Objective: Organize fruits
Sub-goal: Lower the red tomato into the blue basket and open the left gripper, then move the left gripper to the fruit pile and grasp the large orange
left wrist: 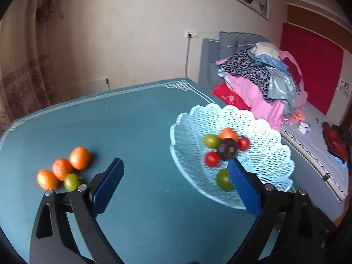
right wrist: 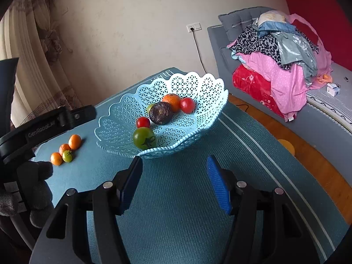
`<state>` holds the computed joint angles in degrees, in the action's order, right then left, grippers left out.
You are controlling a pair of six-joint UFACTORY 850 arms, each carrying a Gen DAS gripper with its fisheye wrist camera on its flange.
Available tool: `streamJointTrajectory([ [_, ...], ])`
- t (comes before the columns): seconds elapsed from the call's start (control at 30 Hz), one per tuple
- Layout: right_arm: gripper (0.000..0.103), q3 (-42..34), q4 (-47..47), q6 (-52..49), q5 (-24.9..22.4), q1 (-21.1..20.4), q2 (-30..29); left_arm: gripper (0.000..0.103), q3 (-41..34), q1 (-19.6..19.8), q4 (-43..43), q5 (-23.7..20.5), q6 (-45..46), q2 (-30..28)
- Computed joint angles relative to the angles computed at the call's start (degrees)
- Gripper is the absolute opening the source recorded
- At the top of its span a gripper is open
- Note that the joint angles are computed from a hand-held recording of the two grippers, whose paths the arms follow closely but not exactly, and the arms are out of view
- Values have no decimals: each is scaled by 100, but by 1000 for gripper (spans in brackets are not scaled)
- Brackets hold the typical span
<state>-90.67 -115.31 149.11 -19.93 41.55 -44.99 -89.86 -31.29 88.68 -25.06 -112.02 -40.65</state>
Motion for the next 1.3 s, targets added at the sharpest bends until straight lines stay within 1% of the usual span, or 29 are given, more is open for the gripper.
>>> streamJointTrajectory([
  [0.17, 61, -31, 250, -387, -48, 45, 0, 98, 283, 80, 57, -216, -117, 172],
  [0.57, 61, -296, 564, -1026, 355, 203, -118, 98, 1122, 440, 235, -459, -818, 689],
  [0.7, 62, -494, 850, -1469, 502, 279, -214, 98, 1381, 562, 247, -565, -960, 824],
  [0.8, 63, -621, 1087, -1815, 601, 334, -278, 98, 1567, 664, 242, -742, -1006, 903],
  [0.83, 65, -657, 1180, -1942, 622, 349, -297, 98, 1611, 697, 252, -752, -1047, 925],
  [0.87, 69, -714, 1340, -2143, 649, 367, -327, 98, 1651, 738, 263, -747, -1086, 948],
  [0.9, 70, -747, 1427, -2253, 662, 384, -345, 98, 1701, 785, 274, -745, -1140, 968],
  [1.03, 70, -908, 2030, -2968, 728, 442, -431, 98, 1800, 970, 133, -764, -1162, 968],
  [1.23, 71, -1154, 2999, -4057, 800, 502, -567, 98, 1839, 1176, 136, -580, -1209, 888],
  [1.3, 71, -1248, 3463, -4549, 829, 512, -623, 98, 1818, 1208, 110, -538, -1194, 846],
])
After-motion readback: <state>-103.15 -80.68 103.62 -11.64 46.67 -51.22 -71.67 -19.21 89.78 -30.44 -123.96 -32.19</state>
